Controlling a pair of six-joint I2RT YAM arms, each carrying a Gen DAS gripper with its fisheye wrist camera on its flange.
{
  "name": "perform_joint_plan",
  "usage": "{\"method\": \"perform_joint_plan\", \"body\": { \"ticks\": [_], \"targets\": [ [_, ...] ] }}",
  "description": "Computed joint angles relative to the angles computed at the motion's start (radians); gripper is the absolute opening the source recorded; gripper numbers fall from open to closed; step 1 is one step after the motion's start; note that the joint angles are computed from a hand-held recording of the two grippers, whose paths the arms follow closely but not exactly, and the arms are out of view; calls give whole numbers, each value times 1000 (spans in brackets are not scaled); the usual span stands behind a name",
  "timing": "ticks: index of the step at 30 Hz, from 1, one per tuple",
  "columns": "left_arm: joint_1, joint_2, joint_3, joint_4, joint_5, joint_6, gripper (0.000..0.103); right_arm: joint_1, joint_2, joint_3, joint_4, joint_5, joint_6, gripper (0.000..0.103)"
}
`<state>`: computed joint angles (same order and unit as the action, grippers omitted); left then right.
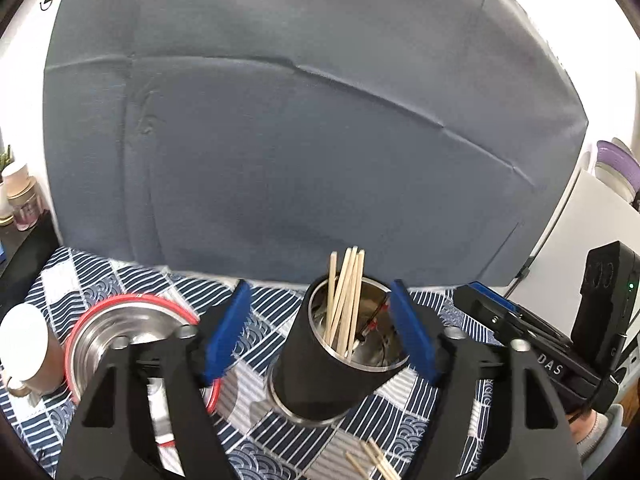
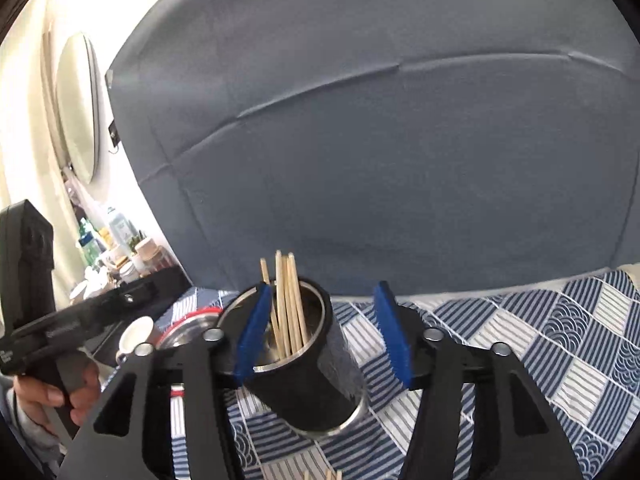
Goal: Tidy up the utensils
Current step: 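Open both tools over the black holder, dropping their chopsticks in, then lower both tools to the chopstick pile and close the right tool on one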
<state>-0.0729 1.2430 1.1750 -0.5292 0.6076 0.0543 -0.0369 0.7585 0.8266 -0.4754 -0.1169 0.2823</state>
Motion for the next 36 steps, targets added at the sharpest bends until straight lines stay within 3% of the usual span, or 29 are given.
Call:
{"method": "perform_joint_plan", "body": {
  "ticks": [7,13,20,36],
  "targets": [
    [29,-28,-31,-110,0,34,94,16,-82,-64,-145,26,-32,67],
    [27,-45,-75,-148,-44,88,97,94,-123,-132,-252,123,-9,78],
    [24,-51,-138,-180,-88,105,97,238,-176,-242,-344,250,66,79],
    [-93,-59,-329,-191,-234,190,97,425,-210,-376,-453,335,239,80]
  ]
}}
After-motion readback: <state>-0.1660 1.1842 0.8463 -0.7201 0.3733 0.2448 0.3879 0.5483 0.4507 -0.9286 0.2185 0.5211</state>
